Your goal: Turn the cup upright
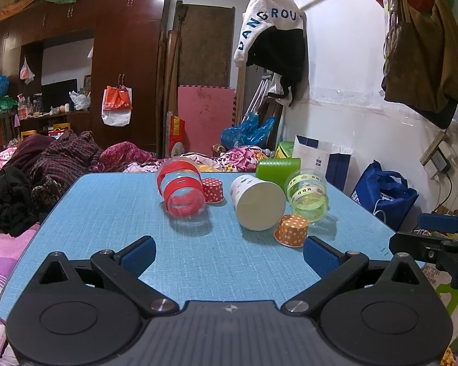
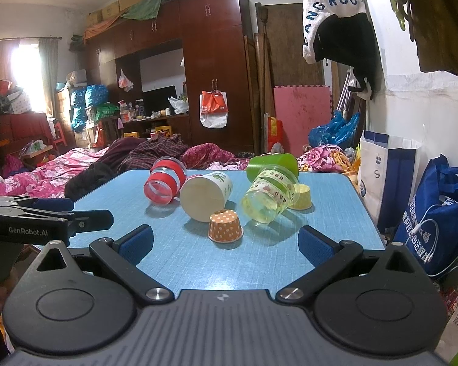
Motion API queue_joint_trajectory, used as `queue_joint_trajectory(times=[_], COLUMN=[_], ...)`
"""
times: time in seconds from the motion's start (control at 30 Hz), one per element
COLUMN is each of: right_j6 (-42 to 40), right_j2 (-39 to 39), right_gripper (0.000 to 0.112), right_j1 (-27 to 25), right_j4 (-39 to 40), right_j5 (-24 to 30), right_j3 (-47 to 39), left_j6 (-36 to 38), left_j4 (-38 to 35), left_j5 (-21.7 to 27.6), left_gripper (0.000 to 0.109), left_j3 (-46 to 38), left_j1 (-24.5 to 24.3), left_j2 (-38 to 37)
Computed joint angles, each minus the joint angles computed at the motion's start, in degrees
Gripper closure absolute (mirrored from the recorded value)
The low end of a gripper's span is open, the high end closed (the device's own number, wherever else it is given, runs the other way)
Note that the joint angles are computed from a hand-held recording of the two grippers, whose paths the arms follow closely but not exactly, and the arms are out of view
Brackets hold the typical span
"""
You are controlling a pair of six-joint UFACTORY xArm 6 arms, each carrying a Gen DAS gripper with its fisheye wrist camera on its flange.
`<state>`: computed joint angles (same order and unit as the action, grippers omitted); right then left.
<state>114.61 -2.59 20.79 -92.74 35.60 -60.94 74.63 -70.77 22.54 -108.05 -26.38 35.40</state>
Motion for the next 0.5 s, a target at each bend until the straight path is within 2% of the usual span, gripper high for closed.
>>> queue_joint_trajectory(times=[0.17, 0.3, 0.4, 0.5], right_j6=[1.84, 2.13, -5.73, -16.9], right_j2=[0.53, 0.02, 0.83, 3.67], right_gripper=[0.01, 0.01, 0.01, 0.01], right_j1=[-0.03, -2.32, -5.92, -7.59], right_j4=[-0.38, 2.44, 11.87, 23.92], right_j5=[0.62, -1.89, -6.49, -6.97], right_j3=[0.25, -0.07, -2.69, -6.97], left_j6=[2.22, 2.09, -0.82, -4.33], left_j4=[-2.38, -2.15, -0.16, 3.1], left_j5=[-0.48, -1.13, 0.5, 0.3], left_gripper=[0.006, 0.006, 0.006, 0.006], left_j3=[-0.36, -1.23, -3.54, -7.96], left_j1=[0.0, -0.15, 0.44, 0.43], left_j2=[0.26, 0.98, 2.64, 5.82])
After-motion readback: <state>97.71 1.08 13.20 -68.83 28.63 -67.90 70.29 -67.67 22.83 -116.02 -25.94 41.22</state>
